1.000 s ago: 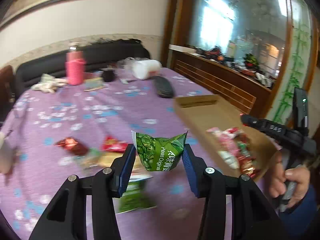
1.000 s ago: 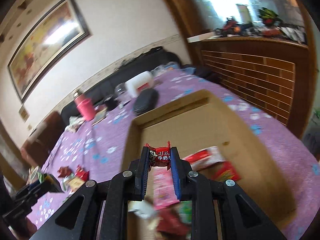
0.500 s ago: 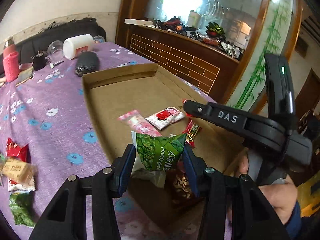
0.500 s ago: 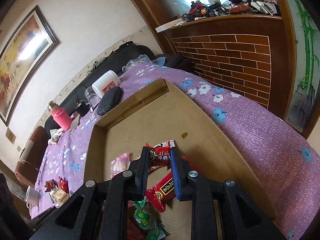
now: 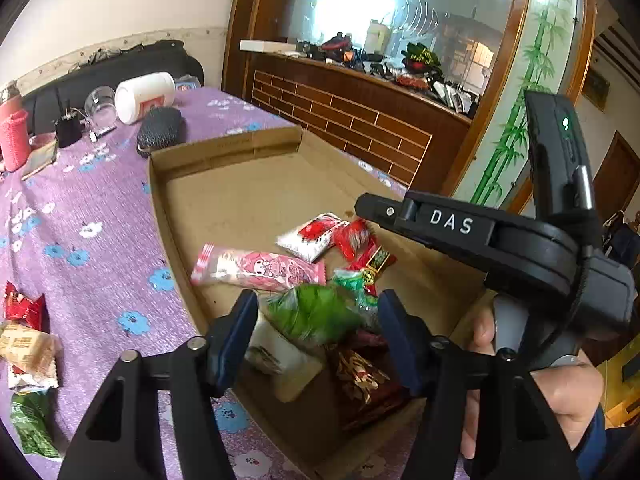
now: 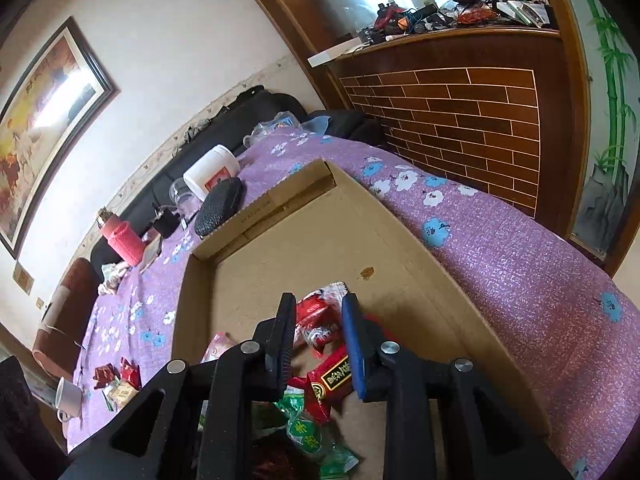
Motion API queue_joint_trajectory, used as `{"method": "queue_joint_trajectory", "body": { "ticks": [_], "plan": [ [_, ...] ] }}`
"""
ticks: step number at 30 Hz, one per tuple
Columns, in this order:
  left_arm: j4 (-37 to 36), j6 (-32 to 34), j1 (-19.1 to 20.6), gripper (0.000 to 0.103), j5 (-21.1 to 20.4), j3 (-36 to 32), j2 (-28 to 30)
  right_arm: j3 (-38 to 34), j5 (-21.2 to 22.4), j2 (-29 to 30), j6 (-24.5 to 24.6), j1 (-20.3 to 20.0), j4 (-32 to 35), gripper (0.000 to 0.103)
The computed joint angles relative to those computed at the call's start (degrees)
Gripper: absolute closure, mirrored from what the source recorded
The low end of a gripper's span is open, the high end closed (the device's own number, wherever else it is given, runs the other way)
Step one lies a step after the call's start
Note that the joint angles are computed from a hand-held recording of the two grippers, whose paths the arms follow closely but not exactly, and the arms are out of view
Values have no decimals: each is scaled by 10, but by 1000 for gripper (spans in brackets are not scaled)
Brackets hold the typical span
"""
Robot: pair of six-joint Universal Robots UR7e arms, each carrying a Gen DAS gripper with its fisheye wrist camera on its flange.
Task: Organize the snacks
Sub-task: 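Open both grippers to drop the snacks into the tray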
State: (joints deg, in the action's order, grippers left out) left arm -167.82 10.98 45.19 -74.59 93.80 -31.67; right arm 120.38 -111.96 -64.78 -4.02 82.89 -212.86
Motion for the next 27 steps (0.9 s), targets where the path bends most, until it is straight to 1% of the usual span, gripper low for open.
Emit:
{"method": "queue_joint_trajectory", "body": {
  "ticks": [3, 7, 10, 16, 19, 21, 22, 24, 27],
  "plan": [
    [-2, -6, -2, 40, -2, 5, -8, 2, 3, 0, -2, 1, -11, 78],
    [4, -19, -2, 40, 0, 13, -23, 4, 3, 4, -20, 6, -37, 78],
    [4, -26, -1, 40, 5, 23, -38, 3, 5, 9, -41, 12, -49, 78],
    [10, -34, 6, 40, 30, 53, -78, 4, 32, 19, -92, 24, -58, 78],
    [6, -34, 12, 40, 56, 79, -106, 4, 36, 25, -117, 31, -62, 78],
    [3, -39, 19, 40, 83, 98, -128, 3, 37, 29, -127, 34, -66, 77],
    [3, -42, 23, 39, 95, 102, -134, 3, 36, 30, -130, 35, -66, 76],
    [-3, -54, 33, 35, 119, 115, -152, 3, 35, 31, -131, 36, -67, 76],
    [-4, -80, 50, 32, 162, 120, -166, 4, 39, 30, -128, 33, -65, 76]
  ]
}}
